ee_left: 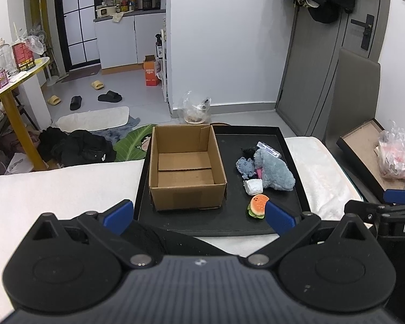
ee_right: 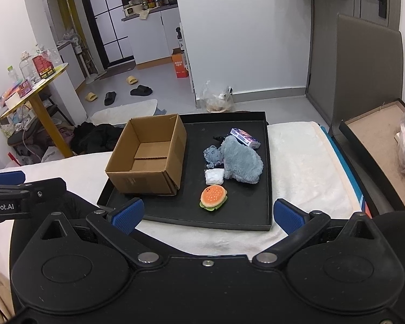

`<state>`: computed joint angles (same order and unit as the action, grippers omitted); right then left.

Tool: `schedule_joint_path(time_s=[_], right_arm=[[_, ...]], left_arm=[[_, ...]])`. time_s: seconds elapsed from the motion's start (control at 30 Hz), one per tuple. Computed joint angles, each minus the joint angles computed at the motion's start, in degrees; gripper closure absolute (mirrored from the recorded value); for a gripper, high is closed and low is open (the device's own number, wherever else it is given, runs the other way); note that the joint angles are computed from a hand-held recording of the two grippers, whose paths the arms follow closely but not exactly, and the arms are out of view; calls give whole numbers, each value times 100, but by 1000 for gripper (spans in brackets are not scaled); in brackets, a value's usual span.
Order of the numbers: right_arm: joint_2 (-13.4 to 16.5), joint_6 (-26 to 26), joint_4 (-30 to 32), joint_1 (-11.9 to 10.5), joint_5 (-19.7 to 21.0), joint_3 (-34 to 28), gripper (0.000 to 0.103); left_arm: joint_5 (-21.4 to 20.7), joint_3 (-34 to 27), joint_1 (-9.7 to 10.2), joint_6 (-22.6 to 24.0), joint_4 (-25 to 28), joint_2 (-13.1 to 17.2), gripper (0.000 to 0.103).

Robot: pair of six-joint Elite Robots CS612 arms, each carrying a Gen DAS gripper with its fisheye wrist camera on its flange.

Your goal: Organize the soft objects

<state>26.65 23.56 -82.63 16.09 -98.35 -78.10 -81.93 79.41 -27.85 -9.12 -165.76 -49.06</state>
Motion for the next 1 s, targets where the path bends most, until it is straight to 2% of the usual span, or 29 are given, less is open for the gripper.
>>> schedule_joint_path(time_s=[0.5, 1.0], right_arm=[[-15, 98, -5, -122, 123, 302, 0], [-72, 228, -271, -226, 185, 788, 0]], left_arm=[[80, -685, 112, -184, 627, 445, 0], [192, -1492, 256, -466, 1366, 922, 1]])
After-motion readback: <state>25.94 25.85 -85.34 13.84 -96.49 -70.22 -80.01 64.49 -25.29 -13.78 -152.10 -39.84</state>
